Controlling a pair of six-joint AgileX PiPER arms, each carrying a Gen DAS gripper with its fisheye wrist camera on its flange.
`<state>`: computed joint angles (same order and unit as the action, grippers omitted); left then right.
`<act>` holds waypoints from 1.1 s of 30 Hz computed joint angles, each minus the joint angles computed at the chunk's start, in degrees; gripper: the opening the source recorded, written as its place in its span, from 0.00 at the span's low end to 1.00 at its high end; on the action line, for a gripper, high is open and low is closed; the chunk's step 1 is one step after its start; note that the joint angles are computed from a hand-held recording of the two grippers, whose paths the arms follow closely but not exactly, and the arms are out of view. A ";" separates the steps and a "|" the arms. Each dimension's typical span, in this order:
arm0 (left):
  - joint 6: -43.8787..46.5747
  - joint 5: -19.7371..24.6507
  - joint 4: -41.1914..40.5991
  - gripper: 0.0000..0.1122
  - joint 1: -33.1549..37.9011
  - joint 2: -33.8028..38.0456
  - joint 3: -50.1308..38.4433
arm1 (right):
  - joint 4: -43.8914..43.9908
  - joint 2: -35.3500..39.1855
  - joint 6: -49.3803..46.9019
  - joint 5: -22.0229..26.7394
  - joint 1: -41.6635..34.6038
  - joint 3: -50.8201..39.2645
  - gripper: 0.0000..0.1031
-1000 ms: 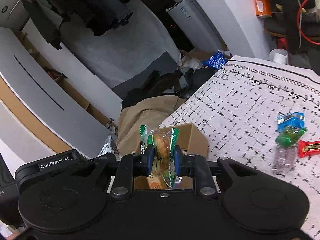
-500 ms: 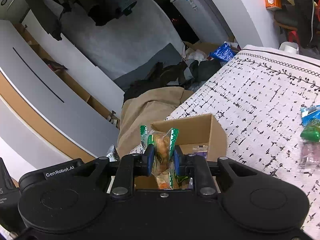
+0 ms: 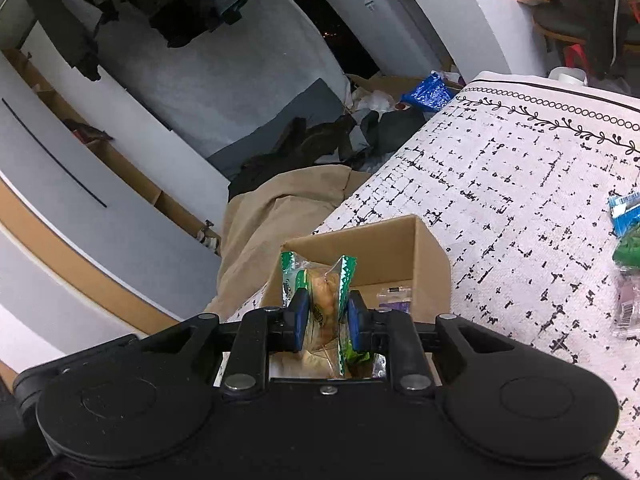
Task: Organize snacks
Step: 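Carry both snacks over the box and open both grippers to drop them, then move both grippers back over the remaining snacks beside the box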
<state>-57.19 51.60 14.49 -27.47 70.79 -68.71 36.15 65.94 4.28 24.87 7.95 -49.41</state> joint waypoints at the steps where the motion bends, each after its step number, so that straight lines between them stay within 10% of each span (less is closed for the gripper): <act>1: -0.25 -0.07 0.18 0.46 -0.06 -0.15 0.01 | -0.83 0.16 0.89 -0.58 0.39 -0.16 0.25; 5: -0.82 1.05 0.51 0.49 -0.10 0.08 -0.43 | -0.60 -0.76 0.40 -0.40 -0.15 -0.05 0.42; 18: -1.77 6.06 3.42 0.74 -6.53 2.16 -3.80 | -6.71 -10.24 2.77 9.78 -7.74 2.19 0.53; 33: -7.74 11.38 8.90 0.87 -16.02 3.09 -4.97 | 5.53 -18.87 -16.26 28.76 -31.77 3.39 0.74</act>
